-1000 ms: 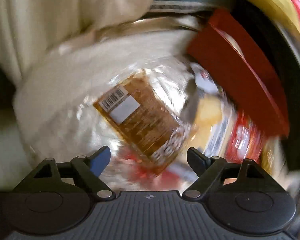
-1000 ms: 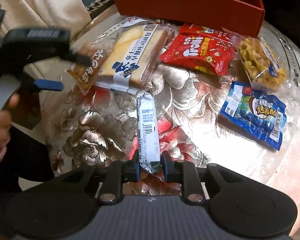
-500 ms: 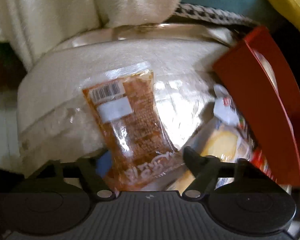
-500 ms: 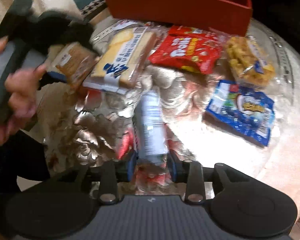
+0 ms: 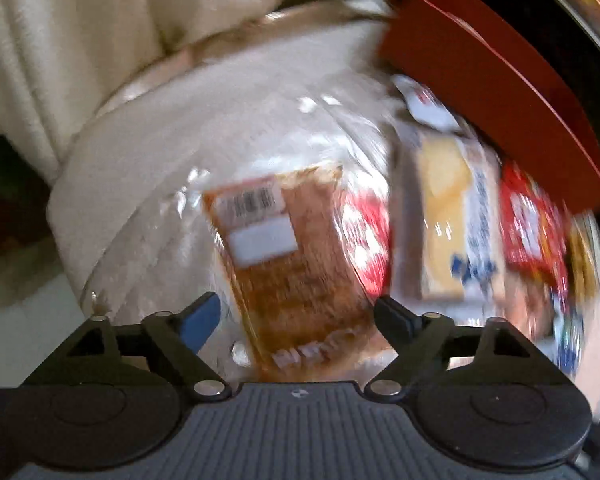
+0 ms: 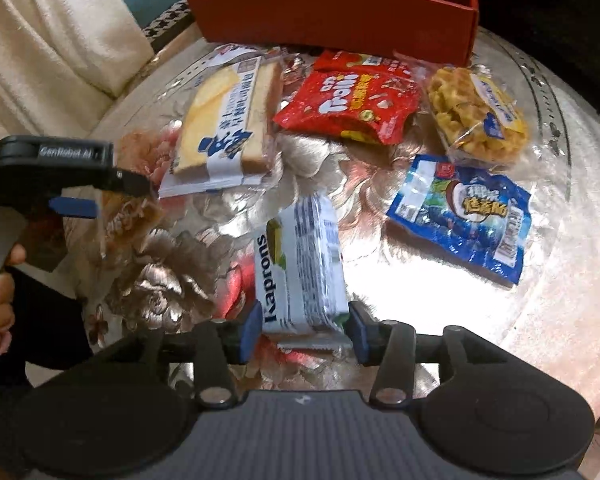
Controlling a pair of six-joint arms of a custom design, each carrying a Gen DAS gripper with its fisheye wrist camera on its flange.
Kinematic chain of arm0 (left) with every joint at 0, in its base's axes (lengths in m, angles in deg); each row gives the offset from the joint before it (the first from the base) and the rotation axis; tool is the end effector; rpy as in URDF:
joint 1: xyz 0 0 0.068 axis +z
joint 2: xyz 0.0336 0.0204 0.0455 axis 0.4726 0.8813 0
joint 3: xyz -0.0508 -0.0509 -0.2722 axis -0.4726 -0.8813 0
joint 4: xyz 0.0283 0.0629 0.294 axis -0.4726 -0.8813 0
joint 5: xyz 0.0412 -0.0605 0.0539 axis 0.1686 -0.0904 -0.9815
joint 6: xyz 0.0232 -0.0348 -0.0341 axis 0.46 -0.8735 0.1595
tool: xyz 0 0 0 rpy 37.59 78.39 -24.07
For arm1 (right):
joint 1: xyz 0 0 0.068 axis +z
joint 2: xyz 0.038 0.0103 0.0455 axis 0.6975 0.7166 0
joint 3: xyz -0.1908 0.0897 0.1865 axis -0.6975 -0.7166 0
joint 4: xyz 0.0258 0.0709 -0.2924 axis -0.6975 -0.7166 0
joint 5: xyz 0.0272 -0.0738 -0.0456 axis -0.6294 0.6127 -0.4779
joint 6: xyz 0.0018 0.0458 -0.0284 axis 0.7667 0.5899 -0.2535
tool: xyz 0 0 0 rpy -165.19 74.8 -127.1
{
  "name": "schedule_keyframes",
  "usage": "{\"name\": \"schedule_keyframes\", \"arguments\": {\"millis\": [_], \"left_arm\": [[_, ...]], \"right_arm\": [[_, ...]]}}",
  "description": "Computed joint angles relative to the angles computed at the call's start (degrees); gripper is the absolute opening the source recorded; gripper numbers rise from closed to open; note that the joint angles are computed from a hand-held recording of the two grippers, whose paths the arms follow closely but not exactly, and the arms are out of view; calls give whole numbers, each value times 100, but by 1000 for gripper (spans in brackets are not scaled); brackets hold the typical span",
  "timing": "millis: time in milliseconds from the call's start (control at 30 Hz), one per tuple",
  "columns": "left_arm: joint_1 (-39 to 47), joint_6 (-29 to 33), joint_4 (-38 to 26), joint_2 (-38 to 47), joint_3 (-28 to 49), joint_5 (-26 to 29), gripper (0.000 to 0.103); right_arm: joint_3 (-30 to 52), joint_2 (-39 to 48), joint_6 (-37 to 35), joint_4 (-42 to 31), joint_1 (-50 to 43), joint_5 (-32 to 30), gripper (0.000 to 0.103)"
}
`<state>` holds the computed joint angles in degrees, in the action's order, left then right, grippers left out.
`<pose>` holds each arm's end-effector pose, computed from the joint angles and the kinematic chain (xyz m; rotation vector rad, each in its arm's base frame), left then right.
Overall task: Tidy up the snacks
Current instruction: 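Grasp the brown bread pack with the left tool and lift both packs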
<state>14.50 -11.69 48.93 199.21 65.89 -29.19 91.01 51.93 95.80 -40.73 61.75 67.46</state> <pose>0.3662 -0.0921 0.0605 0.0912 2.8659 -0.1950 0.2410 0.0798 0.0414 0.2978 2.7121 0.3955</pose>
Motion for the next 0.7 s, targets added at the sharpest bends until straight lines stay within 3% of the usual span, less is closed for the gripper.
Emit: {"name": "schedule_keyframes", "arguments": {"millis": [33, 133, 267, 333, 433, 467, 700], "left_arm": [[-34, -204, 27, 101, 71, -78, 99], [-263, -821, 28, 325, 254, -343, 103], [-552, -1293, 81, 472, 370, -896, 98], [-677, -1141, 263, 418, 235, -1094, 93], [-626, -454, 644, -17, -270, -904, 71], [-639, -269, 680, -84, -347, -895, 68], [-501, 355, 942, -560, -946, -539, 65]], "right_arm": [[-17, -35, 19, -3, -17, 33, 46], [-83, -185, 49, -46, -80, 179, 47], [-227, -524, 44, -166, -59, 528, 50], [-311, -658, 68, -204, -67, 609, 52], [-355, -659, 269, -225, 14, 616, 52], [-362, -625, 310, -171, 80, 620, 52], [126, 155, 566, 109, 555, 836, 56]]}}
